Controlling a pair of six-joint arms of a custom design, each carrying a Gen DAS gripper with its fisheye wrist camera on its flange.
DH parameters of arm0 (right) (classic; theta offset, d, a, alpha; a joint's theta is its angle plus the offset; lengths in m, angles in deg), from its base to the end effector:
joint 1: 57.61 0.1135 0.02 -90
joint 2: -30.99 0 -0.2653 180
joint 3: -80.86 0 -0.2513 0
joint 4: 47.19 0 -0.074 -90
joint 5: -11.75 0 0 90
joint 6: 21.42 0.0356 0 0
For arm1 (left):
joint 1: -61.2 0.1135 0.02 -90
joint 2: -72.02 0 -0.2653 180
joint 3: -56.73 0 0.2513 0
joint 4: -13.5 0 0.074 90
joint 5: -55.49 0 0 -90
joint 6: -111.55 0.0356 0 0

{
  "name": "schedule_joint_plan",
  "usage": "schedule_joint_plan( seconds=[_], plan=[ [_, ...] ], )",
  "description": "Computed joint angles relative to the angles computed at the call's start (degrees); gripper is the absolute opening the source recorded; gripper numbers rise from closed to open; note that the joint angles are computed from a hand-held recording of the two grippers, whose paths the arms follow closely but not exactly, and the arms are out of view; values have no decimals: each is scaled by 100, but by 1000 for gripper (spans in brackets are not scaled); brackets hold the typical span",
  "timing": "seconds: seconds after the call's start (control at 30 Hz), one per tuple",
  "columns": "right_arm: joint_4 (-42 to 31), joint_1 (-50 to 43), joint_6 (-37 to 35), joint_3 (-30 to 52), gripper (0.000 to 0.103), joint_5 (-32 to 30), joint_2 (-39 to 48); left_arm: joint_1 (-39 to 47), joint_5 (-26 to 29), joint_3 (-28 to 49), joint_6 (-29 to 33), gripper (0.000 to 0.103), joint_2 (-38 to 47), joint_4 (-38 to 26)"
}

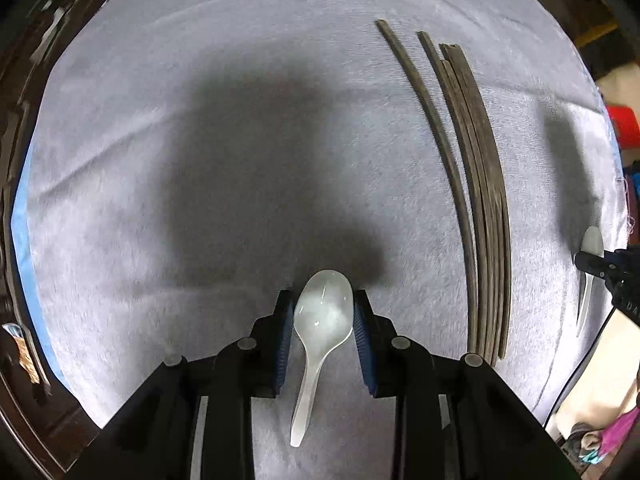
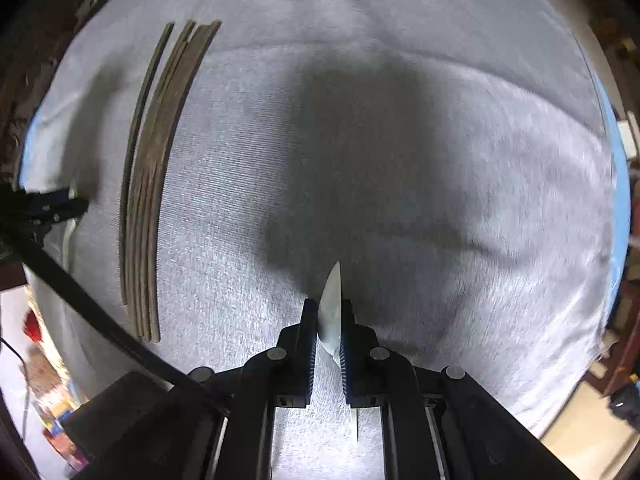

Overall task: Organize utensils
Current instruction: 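Lift the white spoon in the right tool while the left tool lifts the other spoon, then lower both held spoons into the dark utensil holder and release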

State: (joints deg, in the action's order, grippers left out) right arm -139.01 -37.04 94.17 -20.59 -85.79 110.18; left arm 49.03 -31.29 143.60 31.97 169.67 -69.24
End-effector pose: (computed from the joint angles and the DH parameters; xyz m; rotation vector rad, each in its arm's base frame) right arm 0.2014 0.0806 0.2621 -0.1377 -3.0433 -0.1590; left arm 0.2884 -0.0642 0.2201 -0.6003 -3.0191 0.0851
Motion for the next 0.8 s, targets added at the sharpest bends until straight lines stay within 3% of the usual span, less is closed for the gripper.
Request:
schedule_joint_plan(
  seconds=[0.43,0.57,0.8],
  plan=[
    [382,-688,621,-623,11,-758,-2097,1211,1219,-986,262,31,-1707,200],
    [340,-1231,508,-730,11,-1111,-2757,1661,1766,-1077,322,31,-2304,-18],
    [334,-1210,1392,-494,11,-1309,-3951,2435,2776,-619,351,31,-3075,-812]
  ],
)
